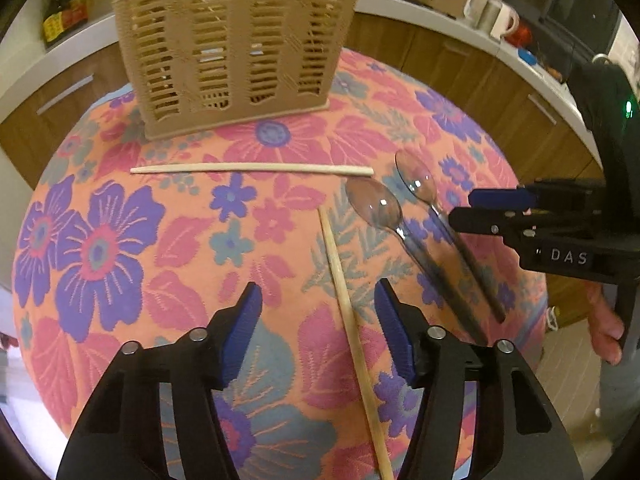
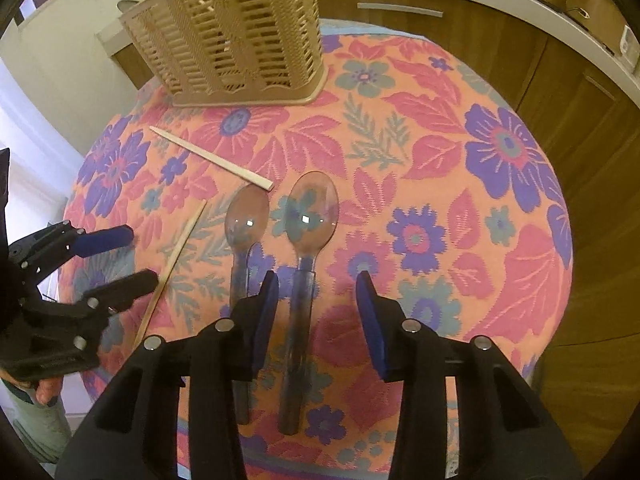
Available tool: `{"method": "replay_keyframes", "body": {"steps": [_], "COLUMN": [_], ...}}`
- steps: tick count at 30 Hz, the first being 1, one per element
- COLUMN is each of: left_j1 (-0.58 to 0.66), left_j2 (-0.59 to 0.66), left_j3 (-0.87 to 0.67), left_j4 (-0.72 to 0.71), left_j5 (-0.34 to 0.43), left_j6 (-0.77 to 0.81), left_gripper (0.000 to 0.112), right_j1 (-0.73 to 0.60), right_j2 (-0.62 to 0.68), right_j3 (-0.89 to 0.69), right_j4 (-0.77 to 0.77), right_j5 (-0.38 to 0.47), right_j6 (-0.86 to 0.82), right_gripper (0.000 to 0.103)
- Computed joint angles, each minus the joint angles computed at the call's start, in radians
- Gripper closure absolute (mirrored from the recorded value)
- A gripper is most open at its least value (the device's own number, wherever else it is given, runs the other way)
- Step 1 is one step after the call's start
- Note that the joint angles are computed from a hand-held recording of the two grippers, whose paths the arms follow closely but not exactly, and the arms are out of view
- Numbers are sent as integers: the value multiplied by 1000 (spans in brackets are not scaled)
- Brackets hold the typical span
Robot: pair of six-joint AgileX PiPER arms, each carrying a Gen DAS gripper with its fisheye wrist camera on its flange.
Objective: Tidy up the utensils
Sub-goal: 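Grasp a wooden chopstick with the left tool while the right tool grasps another chopstick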
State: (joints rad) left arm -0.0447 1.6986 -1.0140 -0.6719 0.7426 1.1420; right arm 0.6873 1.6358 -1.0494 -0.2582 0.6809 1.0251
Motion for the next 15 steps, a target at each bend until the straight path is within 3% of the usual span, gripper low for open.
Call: {"method": "replay_keyframes", "body": {"steps": [3,7,9,11,15], "left_j1": [-45,-119,-160,-175,-55], "left_j2": [2,-42,-66,-80,-45], "left_j3": [6,80,126,152,90], "left_j4": [44,113,172,198,22], "left_j5": [-37,-192,-294,-346,-224], "left_j6": [-58,-125,-178,-206,-77], "left_gripper": [67,70,88,106,108], "right_j1": [-5,-38,-70,-78,-88], "right_j2": [13,38,70,108,215], "right_j3": [-36,-99,-148,-203,-346], "right_j4": [-10,16,96,113,164], "right_j5": [-6,-36,-58,-54,-34], "right_j6": [-37,-163,-308,-385,-531], "right_gripper": [68,68,68,68,68]}}
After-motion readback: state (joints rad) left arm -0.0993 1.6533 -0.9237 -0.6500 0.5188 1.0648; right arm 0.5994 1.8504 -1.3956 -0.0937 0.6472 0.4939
